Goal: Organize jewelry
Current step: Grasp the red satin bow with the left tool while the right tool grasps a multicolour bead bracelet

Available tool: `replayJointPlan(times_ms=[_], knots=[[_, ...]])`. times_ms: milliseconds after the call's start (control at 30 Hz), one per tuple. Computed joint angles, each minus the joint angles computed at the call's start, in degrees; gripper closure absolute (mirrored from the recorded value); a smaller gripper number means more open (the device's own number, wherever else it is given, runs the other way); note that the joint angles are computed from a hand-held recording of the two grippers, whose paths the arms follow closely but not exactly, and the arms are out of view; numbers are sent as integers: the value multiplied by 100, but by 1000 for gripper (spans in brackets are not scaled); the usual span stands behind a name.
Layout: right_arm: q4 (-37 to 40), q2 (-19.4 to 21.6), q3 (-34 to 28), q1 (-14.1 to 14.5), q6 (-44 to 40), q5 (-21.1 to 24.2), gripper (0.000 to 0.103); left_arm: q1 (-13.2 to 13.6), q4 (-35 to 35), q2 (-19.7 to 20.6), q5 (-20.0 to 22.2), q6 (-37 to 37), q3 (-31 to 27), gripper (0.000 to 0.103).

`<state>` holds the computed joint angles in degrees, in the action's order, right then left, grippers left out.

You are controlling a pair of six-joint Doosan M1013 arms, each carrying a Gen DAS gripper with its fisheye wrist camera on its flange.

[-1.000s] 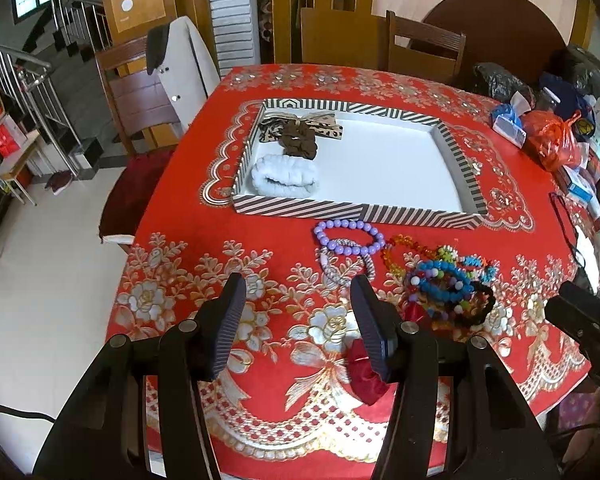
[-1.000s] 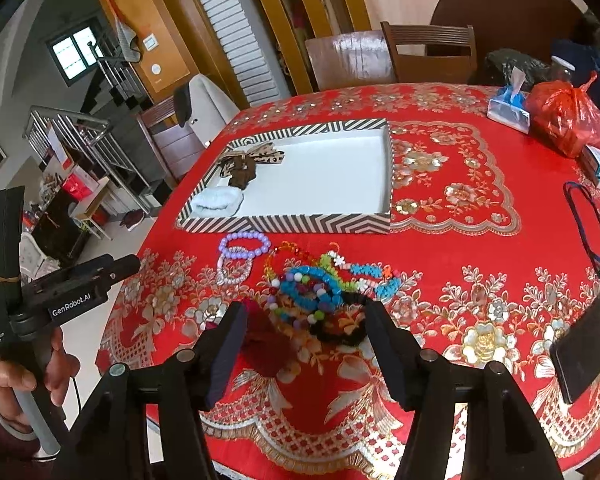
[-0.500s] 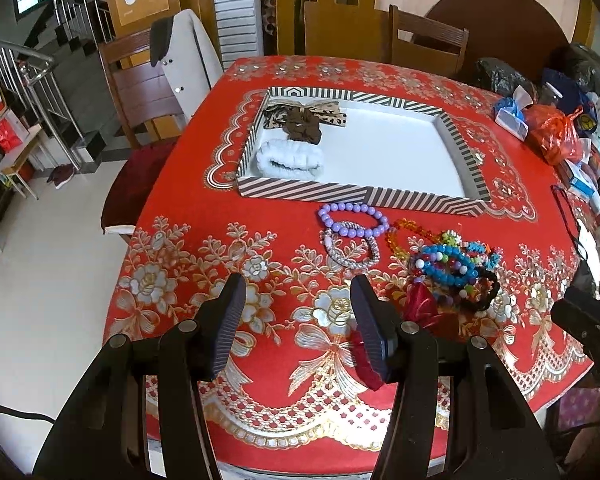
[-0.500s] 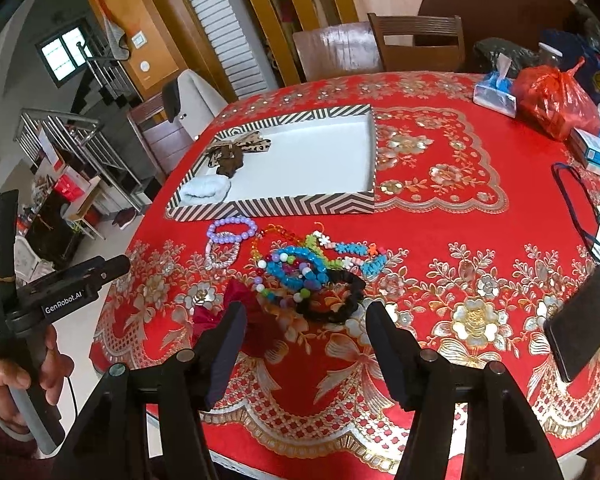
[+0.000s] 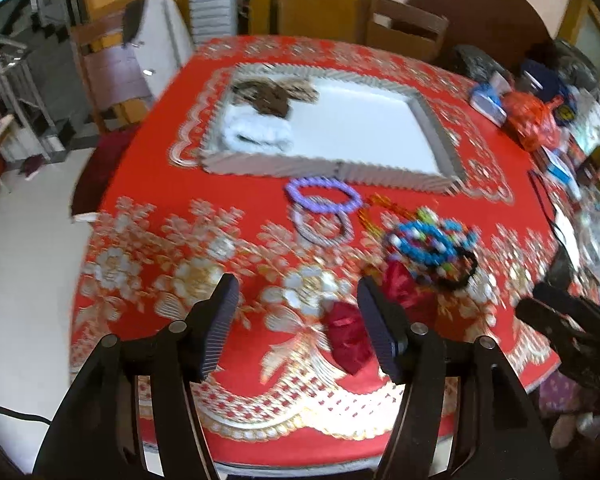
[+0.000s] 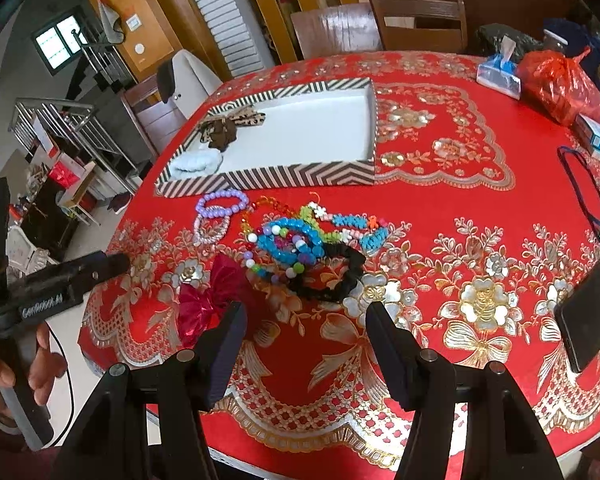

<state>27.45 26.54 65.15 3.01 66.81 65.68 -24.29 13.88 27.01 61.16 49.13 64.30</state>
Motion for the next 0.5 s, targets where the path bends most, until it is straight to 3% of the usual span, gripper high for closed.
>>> replayJointPlan(times_ms=[233, 500], knots=[[-203, 193, -210, 38, 109, -58, 44, 6, -843, 196, 34, 957, -102, 40], [-105, 481, -583, 147, 63, 177, 61, -7, -1197, 477, 246, 1607, -338, 40]])
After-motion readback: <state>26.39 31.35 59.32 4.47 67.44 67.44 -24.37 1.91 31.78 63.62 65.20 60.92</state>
